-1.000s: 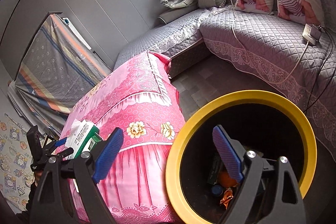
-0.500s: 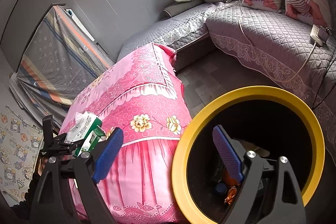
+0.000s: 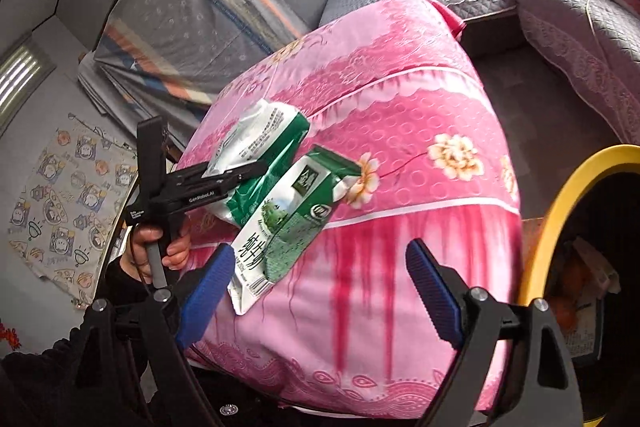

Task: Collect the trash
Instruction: 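Grasp the green-white milk carton on the bed with the right tool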

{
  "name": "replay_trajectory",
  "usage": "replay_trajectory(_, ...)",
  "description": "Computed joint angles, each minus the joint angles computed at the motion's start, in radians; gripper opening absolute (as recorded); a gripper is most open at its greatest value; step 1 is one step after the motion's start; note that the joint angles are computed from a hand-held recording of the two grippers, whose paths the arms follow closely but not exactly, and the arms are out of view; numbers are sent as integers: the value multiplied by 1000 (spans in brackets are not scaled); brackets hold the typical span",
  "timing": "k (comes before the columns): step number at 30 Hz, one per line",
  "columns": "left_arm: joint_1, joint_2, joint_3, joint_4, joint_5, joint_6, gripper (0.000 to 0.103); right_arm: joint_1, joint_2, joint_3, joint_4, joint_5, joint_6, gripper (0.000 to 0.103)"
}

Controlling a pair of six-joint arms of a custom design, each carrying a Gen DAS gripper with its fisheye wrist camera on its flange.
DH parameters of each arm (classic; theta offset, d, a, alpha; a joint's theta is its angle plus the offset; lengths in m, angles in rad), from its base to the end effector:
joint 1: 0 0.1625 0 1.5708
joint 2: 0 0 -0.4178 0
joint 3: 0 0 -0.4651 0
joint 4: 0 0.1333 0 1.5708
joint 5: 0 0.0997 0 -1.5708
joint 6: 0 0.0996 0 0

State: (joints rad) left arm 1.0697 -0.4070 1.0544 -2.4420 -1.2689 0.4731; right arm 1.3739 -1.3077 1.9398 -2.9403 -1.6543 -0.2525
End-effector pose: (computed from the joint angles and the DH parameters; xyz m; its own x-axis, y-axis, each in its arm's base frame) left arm -0.2765 -0.8439 -0.0232 -0.5602 0.7464 -0.3592 0.8130 0.5786 -0.0655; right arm 0.0004 -0.6368 0.2847 -0.9718 0.0607 0.2278 -0.1012 0.7653 -0.6356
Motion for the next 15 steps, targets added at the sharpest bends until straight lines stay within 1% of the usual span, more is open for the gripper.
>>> replay_trajectory(2, 0, -30, 39, -34, -11, 9, 39, 13, 34, -30, 25, -14, 12, 84)
replay_trajectory(6, 4, -103, 126, -114, -62, 9, 40, 27, 88, -93, 98, -19, 34, 84)
replay_trajectory(12, 12, -221, 260, -244, -140, -16, 40, 65, 166, -173, 157, -104, 36, 84)
replay_trajectory(15, 14, -273, 323, -295, -168, -19, 40, 89, 209, -215, 162, -170, 21, 84)
